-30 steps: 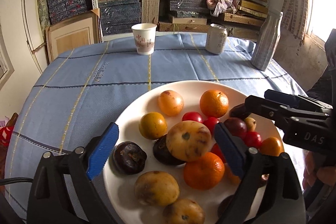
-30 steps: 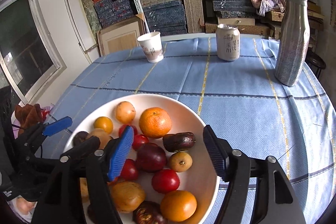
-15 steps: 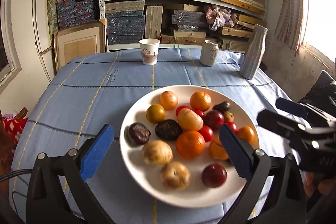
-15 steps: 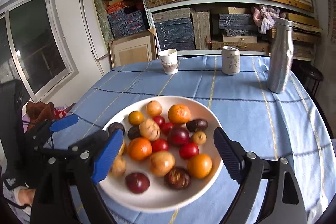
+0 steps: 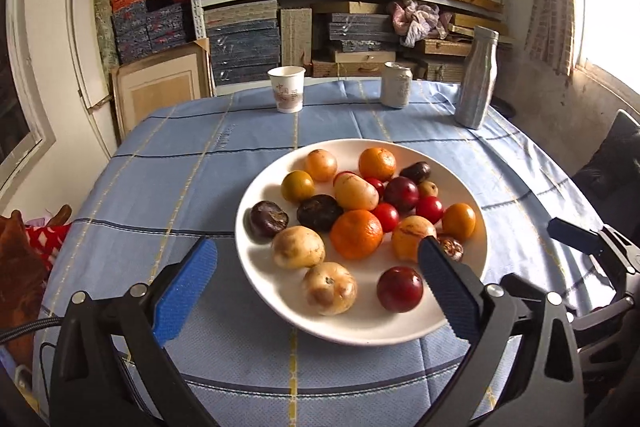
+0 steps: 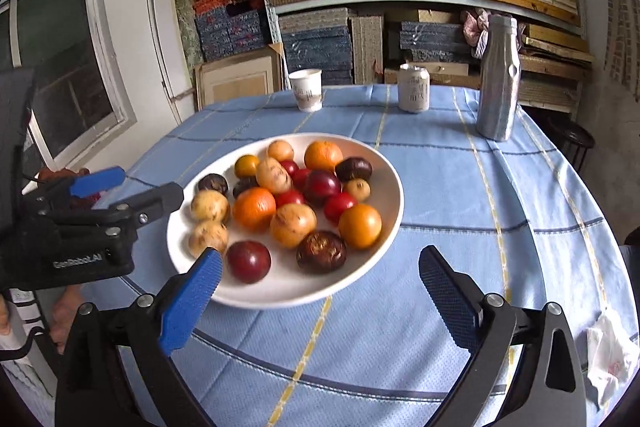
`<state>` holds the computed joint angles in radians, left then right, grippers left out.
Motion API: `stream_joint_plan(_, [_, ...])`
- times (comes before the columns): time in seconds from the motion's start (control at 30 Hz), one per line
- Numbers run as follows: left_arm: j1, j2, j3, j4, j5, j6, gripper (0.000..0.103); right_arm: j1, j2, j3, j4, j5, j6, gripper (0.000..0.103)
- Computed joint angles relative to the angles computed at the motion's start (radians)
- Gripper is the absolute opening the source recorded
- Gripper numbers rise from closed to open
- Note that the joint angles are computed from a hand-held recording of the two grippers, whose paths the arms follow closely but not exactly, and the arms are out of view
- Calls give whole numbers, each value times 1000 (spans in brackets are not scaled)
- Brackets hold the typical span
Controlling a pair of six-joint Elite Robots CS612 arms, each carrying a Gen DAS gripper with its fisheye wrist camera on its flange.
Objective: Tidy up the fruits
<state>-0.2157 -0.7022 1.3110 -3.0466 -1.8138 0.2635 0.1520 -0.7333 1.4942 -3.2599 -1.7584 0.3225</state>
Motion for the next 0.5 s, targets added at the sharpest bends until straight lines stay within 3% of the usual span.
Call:
stream_joint_plan(0.23, [-1, -6, 24, -58, -13, -3, 98, 1, 1, 1, -4, -12, 7, 99])
stream_joint_plan(0.3, [1, -8, 22, -38, -41, 6, 98, -1, 0, 3, -9, -10, 11, 99])
stream_joint_plan(0.5, [0, -9, 22, -20, -34, -6, 98, 0, 0, 4, -4, -13, 11, 99])
